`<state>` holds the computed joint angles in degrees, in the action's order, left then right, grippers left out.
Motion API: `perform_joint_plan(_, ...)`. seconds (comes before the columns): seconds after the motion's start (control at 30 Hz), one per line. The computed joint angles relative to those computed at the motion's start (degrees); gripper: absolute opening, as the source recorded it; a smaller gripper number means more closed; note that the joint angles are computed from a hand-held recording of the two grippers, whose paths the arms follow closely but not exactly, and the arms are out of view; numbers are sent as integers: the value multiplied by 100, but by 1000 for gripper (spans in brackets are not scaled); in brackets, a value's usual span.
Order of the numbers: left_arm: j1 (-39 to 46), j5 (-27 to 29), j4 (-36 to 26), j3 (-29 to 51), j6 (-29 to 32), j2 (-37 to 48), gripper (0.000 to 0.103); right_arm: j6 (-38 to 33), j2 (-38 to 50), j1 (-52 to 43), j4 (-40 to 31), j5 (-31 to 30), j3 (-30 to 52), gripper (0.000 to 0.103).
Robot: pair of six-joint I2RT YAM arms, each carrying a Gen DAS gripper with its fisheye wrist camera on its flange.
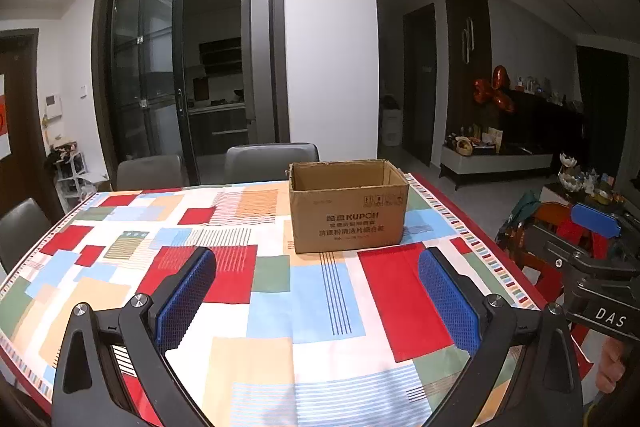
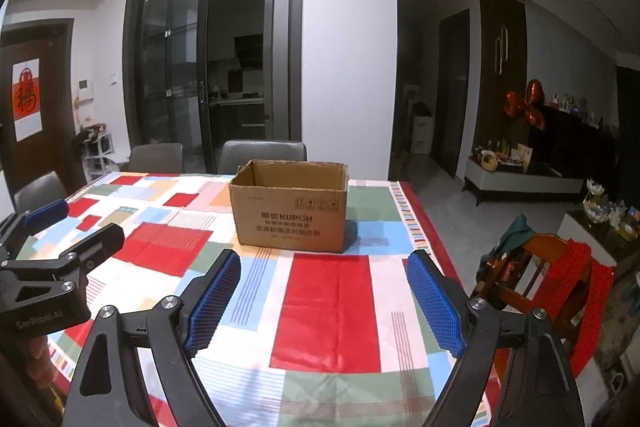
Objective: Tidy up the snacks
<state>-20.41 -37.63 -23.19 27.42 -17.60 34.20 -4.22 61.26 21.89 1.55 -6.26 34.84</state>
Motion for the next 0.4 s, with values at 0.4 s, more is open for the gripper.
perform_joint_plan(0.4, 120, 144, 26, -17, -86, 130, 103, -24, 49, 10, 30, -18, -69, 86)
